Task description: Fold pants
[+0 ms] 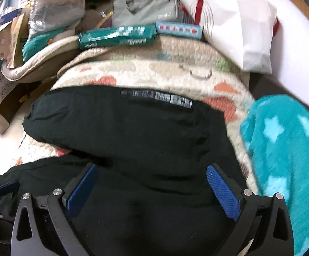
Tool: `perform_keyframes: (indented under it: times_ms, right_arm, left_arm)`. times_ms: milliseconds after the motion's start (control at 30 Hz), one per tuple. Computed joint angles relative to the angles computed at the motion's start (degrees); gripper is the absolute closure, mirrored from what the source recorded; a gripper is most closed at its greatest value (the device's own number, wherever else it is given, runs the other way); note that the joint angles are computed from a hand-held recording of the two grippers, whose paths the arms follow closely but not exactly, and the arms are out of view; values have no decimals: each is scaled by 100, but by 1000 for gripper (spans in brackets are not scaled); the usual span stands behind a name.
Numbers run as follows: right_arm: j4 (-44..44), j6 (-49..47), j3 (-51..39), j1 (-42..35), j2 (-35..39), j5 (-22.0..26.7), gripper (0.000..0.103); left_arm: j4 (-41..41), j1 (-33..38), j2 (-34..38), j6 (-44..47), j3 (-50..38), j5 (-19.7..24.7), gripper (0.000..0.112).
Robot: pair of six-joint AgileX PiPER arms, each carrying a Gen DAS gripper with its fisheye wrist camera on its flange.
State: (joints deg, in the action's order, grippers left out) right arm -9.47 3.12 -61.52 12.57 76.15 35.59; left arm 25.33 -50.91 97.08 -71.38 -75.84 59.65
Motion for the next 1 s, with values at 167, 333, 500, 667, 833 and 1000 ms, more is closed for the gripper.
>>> perform_keyframes:
  times_ms: [167,333,500,667,833,1000]
  right_arm:
    - [-162,51,32,34,-690,-625,0]
    - [410,-966,-1687,-32,77,576,0]
    - [816,-1533,-3402,-375,1341,1733,0]
    - [1154,-1702,-4540,-746,2242,2244,0]
    - [1361,-1522,-5334,-928,3026,2582,0]
    - [1390,-1463,-5596,-861,3542,2744,0]
  left_arm:
    - [89,134,-523,-91,134,27,24]
    - [925,61,-762,-104,-300,646,24]
    - [772,647,-853,757,-710,685,24]
    - [626,1720,-855,1470,-735,589,24]
    - [404,2433,-655,1703,-730,394,24]
    - [263,2684,-343,1825,-757,198,24]
